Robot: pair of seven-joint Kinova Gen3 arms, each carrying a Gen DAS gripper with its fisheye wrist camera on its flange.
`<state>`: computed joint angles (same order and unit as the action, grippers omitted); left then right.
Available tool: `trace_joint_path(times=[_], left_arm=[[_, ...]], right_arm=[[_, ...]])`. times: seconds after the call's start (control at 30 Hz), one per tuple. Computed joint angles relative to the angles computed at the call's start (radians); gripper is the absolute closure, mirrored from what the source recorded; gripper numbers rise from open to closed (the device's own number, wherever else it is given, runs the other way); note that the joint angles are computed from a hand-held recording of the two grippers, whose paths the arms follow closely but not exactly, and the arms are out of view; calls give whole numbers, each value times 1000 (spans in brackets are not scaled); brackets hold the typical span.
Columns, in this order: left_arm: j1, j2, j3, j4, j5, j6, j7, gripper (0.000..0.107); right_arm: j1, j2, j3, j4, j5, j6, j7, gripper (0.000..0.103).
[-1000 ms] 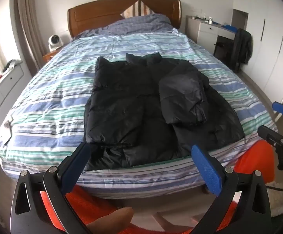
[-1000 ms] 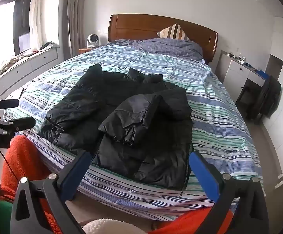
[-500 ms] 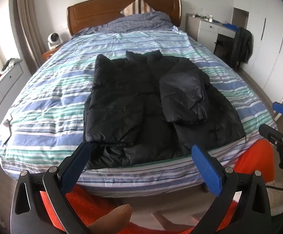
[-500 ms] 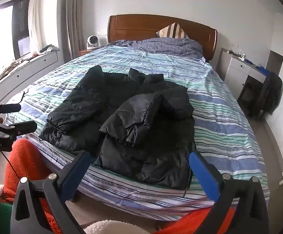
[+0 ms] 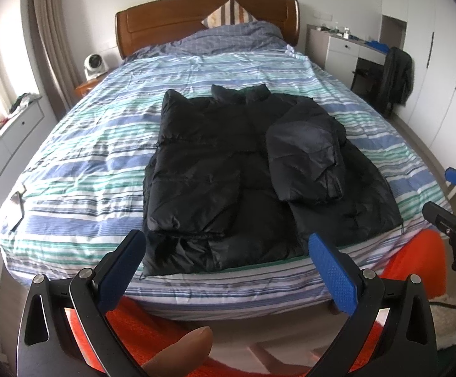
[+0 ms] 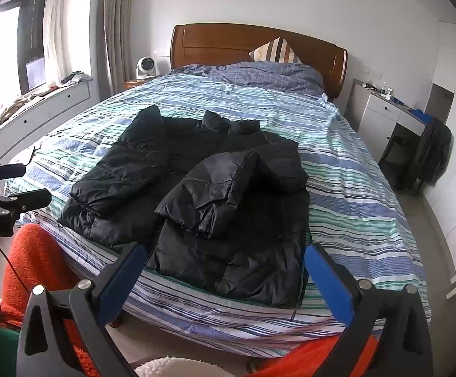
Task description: Fold large clothes
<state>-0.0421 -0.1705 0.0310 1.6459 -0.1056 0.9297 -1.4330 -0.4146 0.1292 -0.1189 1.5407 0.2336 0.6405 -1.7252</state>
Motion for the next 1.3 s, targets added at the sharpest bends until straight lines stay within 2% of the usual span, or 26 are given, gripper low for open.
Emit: trace_joint_path(times=[1.3], left_arm=[[-9,12,-15,-4,31,15,-29,5]], right_arm=[[-11,14,-1,-9,-3,23,5,0]])
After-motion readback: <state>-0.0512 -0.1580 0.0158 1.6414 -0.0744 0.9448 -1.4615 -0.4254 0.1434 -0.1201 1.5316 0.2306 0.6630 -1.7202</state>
